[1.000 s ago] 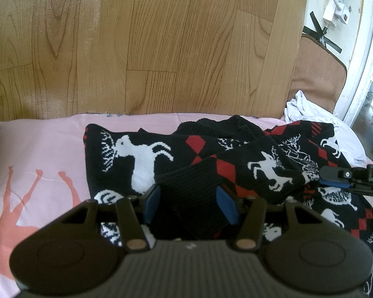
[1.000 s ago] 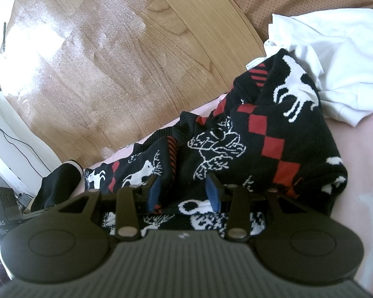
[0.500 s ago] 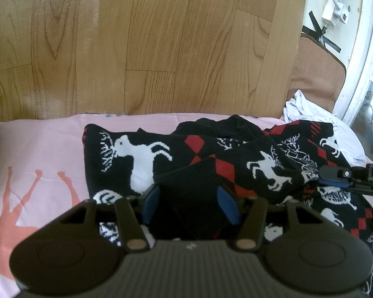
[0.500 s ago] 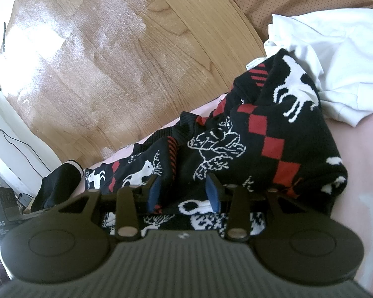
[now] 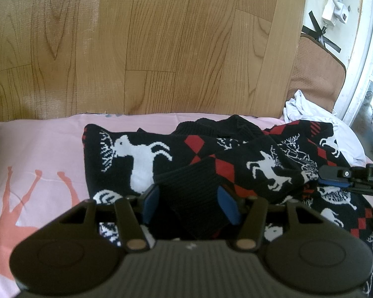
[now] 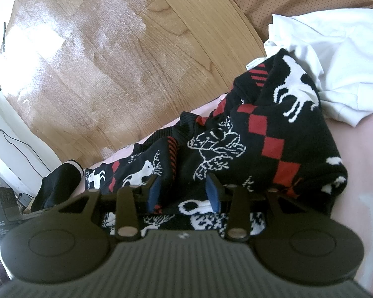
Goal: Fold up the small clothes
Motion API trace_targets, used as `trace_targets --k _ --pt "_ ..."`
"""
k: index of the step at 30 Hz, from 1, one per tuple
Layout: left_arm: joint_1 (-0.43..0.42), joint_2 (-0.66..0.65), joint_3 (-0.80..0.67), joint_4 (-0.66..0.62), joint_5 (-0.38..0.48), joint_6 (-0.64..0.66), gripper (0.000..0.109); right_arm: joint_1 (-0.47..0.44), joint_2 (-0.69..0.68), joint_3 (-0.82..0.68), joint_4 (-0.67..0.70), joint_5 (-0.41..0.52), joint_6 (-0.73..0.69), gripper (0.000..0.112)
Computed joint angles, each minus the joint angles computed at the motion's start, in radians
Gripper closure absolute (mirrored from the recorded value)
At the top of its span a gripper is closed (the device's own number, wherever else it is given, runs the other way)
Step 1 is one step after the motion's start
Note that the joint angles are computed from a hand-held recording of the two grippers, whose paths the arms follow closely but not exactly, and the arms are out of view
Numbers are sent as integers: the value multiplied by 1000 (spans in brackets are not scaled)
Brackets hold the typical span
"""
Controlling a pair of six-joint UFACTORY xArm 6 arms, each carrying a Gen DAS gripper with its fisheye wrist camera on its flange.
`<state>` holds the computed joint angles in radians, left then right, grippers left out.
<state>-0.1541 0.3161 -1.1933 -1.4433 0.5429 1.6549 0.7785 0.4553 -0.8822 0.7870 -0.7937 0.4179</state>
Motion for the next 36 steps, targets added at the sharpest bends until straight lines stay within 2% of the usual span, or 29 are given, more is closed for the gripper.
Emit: trace_targets --k 36 --pt "0 -1 2 -2 0 3 53 0 0 0 0 0 -1 69"
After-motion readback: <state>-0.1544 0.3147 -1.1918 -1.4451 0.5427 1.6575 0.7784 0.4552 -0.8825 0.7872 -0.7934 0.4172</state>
